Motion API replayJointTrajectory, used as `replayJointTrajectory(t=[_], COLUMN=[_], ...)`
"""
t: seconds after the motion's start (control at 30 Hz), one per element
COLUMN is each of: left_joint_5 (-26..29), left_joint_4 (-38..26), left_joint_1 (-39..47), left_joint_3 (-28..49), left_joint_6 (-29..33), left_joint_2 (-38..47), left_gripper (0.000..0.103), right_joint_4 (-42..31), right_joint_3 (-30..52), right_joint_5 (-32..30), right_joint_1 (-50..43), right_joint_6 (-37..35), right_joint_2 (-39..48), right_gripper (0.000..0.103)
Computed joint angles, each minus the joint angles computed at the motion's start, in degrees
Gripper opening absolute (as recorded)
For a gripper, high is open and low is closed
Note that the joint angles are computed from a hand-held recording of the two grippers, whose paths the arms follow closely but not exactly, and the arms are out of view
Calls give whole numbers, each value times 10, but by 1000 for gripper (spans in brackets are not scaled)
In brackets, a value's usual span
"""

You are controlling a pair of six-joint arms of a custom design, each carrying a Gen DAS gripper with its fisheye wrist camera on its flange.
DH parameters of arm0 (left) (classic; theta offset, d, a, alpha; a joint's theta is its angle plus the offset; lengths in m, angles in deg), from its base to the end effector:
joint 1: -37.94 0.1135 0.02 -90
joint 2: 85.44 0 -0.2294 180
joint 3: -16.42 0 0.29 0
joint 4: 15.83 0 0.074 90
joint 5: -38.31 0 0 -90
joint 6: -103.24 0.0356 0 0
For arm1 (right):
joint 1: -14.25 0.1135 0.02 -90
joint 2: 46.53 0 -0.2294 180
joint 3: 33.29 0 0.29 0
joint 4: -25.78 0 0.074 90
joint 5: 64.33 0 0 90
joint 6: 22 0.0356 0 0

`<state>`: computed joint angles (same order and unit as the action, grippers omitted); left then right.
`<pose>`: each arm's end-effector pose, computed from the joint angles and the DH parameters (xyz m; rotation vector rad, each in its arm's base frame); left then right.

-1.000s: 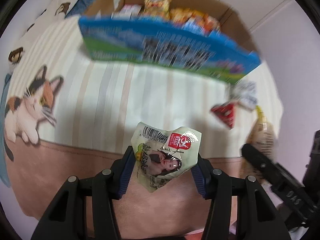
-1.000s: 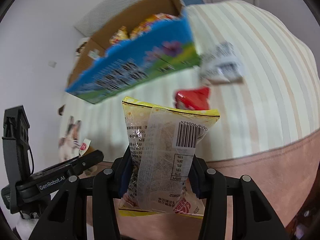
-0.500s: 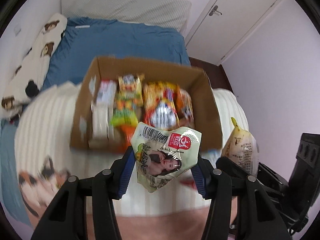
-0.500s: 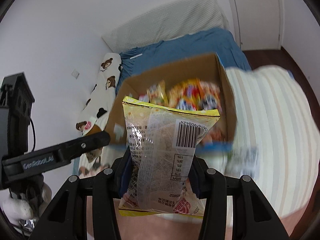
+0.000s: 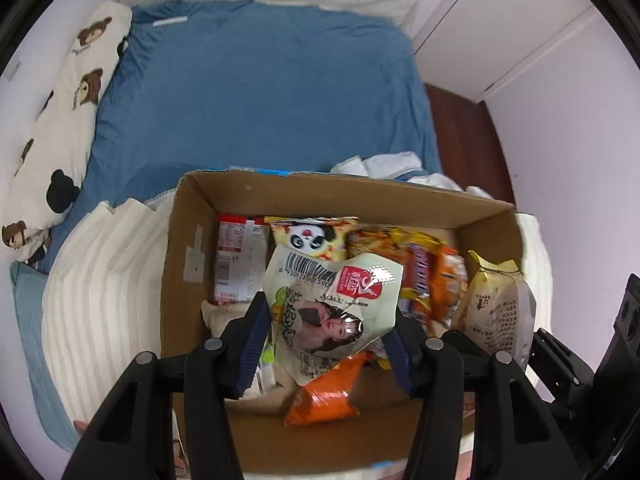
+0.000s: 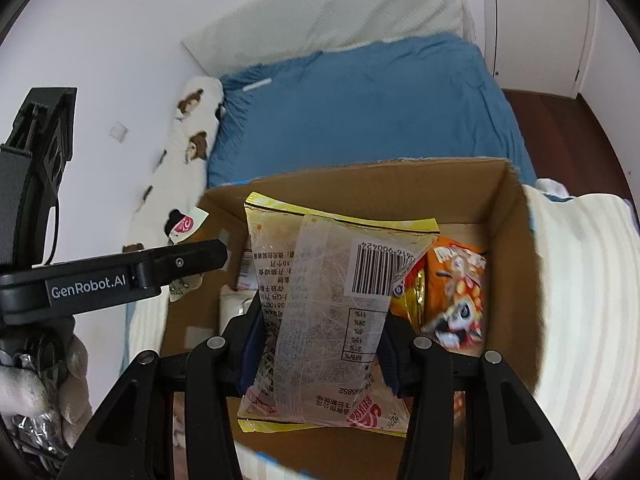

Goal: Organize snacks
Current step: 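Carry the clear packet and bread bag over the cardboard box and lower them, then open both tools to release the packets into the box and lift away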

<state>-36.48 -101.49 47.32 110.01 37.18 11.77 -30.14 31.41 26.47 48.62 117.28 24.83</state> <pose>0.3366 0.0461 0.2144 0.3864 3.0050 -0.3821 0.2357 0.1606 0.1999 0.3606 2.7197 0.4321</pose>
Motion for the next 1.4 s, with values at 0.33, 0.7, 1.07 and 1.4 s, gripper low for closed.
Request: replayJointTrajectory(t=[0.33, 0.7, 1.07, 1.4], left_joint_5=[-43, -30, -20, 39], left_joint_4=[24, 26, 38, -19], left_joint_1=[-13, -3, 50, 163], left_joint_3=[34, -13, -133, -214], left_joint_6=[-18, 2, 54, 161], left_joint_2=[143, 74, -158, -369], left_gripper=[87, 91, 90, 90], right_joint_4=[33, -8, -105, -218], right_joint_3=[56, 18, -9, 10], right_joint_5=[-36, -21, 32, 162], right_joint_1=[-76, -77, 8, 186], right_joint_6=[-43, -46, 12, 144], right_joint_2=[180, 112, -22, -118], right_gripper=[98, 98, 98, 87])
